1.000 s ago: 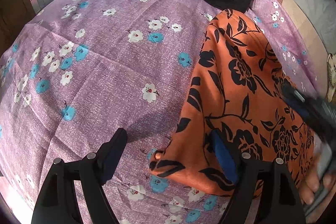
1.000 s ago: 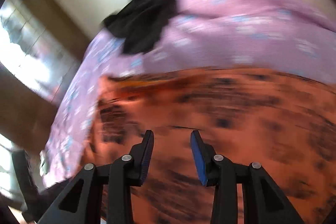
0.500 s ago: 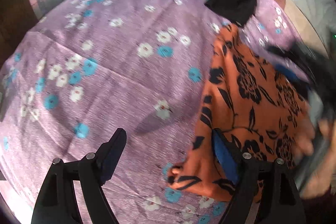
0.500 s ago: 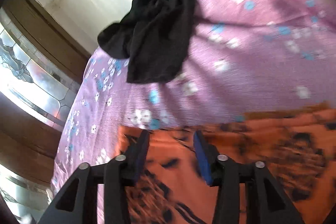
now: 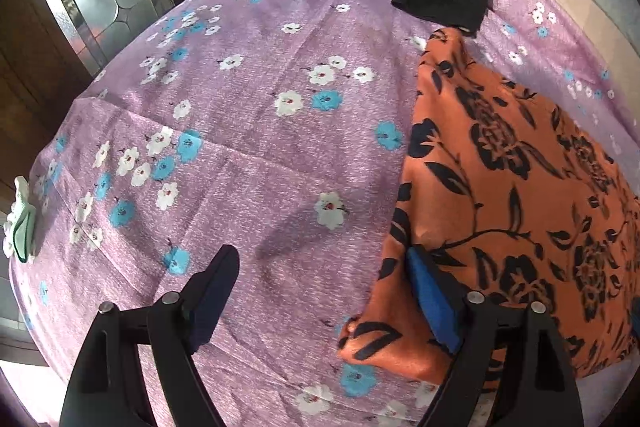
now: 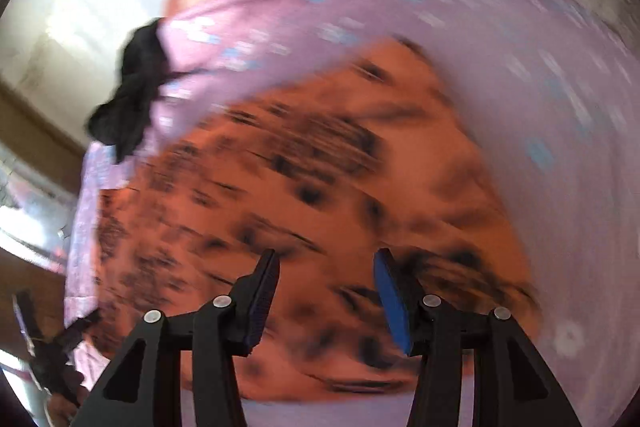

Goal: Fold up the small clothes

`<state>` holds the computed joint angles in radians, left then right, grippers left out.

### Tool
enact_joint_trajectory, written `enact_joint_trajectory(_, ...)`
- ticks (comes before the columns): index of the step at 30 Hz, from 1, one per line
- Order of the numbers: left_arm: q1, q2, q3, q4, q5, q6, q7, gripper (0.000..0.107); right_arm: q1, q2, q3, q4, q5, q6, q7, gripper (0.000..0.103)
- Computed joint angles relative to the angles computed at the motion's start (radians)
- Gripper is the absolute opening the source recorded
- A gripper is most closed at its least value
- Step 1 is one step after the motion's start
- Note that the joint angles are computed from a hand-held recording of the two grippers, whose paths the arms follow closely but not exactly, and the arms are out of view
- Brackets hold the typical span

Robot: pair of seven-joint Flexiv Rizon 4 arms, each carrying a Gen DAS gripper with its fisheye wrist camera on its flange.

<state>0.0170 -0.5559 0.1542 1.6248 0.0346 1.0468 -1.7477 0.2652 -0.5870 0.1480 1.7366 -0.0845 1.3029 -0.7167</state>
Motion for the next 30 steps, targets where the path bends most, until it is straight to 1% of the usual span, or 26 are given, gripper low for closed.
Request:
enact_joint_trajectory(1,-0.001,-0.001,0.005,0.003,0.005,0.003,-0.003,0.09,-0.038,-0.005,0.043,0.028,0.042,0.072,-0.032,0.052)
enact_joint_trajectory(2,0.004,0.004,0.003,0.015,0.002,0.012,-0.003,0.09,-0.049,0.003,0.056,0.049,0.065,0.119,-0.035,0.052)
enact_joint_trajectory(4,0.005,0.018,0.004,0.036,0.0,0.022,-0.007,0.089,-0.069,0.021,0.082,0.043,0.089,0.094,-0.031,0.052)
enact_joint_trajectory(7,0.009,0.071,0.005,0.105,-0.003,0.063,-0.013,0.089,-0.039,0.039,0.059,0.074,0.081,0.202,-0.039,0.052)
enact_joint_trajectory(8,0.006,0.083,0.01,0.12,-0.001,0.08,-0.024,0.089,-0.052,0.036,0.082,0.068,0.08,0.206,-0.052,0.053)
enact_joint_trajectory(10,-0.008,0.113,0.03,0.161,0.017,0.134,-0.065,0.089,-0.081,0.021,0.134,0.039,0.089,0.182,-0.073,0.054)
enact_joint_trajectory(11,-0.028,0.119,0.052,0.167,0.048,0.154,-0.092,0.089,-0.095,0.009,0.158,0.016,0.092,0.124,-0.081,0.055)
enact_joint_trajectory(13,-0.079,0.11,0.101,0.139,0.134,0.134,-0.14,0.089,-0.121,-0.02,0.194,-0.037,0.095,-0.037,-0.096,0.056)
enact_joint_trajectory(14,-0.099,0.1,0.115,0.121,0.172,0.097,-0.152,0.089,-0.114,-0.029,0.188,-0.047,0.124,-0.048,-0.124,0.056)
enact_joint_trajectory(15,-0.094,0.093,0.105,0.114,0.179,0.071,-0.148,0.089,-0.108,-0.021,0.18,-0.042,0.14,-0.031,-0.132,0.056)
enact_joint_trajectory(16,-0.085,0.087,0.089,0.11,0.176,0.052,-0.14,0.089,-0.116,-0.015,0.19,-0.049,0.163,-0.041,-0.15,0.056)
enact_joint_trajectory(17,-0.082,0.087,0.085,0.11,0.18,0.054,-0.15,0.089,-0.139,-0.008,0.214,-0.052,0.2,-0.039,-0.179,0.056)
enact_joint_trajectory(18,-0.082,0.09,0.086,0.106,0.189,0.054,-0.16,0.089,-0.151,0.006,0.22,-0.036,0.233,-0.016,-0.197,0.056)
enact_joint_trajectory(20,-0.082,0.098,0.087,0.102,0.208,0.078,-0.183,0.089,-0.141,0.042,0.185,0.022,0.284,0.093,-0.171,0.056)
enact_joint_trajectory(21,-0.083,0.1,0.089,0.1,0.215,0.094,-0.2,0.089,-0.151,0.045,0.189,0.03,0.301,0.135,-0.178,0.056)
enact_joint_trajectory(22,-0.073,0.102,0.077,0.102,0.205,0.114,-0.2,0.089,-0.16,0.045,0.195,0.036,0.309,0.163,-0.185,0.056)
enact_joint_trajectory(23,-0.056,0.102,0.055,0.104,0.182,0.129,-0.185,0.089,-0.153,0.049,0.177,0.043,0.301,0.176,-0.177,0.056)
enact_joint_trajectory(24,-0.05,0.097,0.043,0.099,0.167,0.134,-0.175,0.089,-0.124,0.06,0.135,0.059,0.283,0.176,-0.146,0.056)
enact_joint_trajectory(25,-0.049,0.092,0.034,0.095,0.158,0.142,-0.164,0.089,-0.108,0.063,0.094,0.074,0.216,0.149,-0.062,0.056)
enact_joint_trajectory(26,-0.054,0.082,0.032,0.082,0.159,0.142,-0.152,0.089,-0.11,0.052,0.085,0.057,0.214,0.105,-0.031,0.056)
enact_joint_trajectory(28,-0.074,0.055,0.035,0.04,0.167,0.102,-0.129,0.089,-0.17,0.014,0.149,-0.001,0.318,0.013,-0.075,0.056)
enact_joint_trajectory(29,-0.08,0.039,0.028,0.016,0.163,0.061,-0.109,0.089,-0.182,0.01,0.156,0.0,0.316,0.016,-0.071,0.057)
enact_joint_trajectory(30,-0.08,0.026,0.02,0.0,0.154,0.022,-0.089,0.089,-0.171,0.012,0.143,-0.003,0.309,0.014,-0.066,0.057)
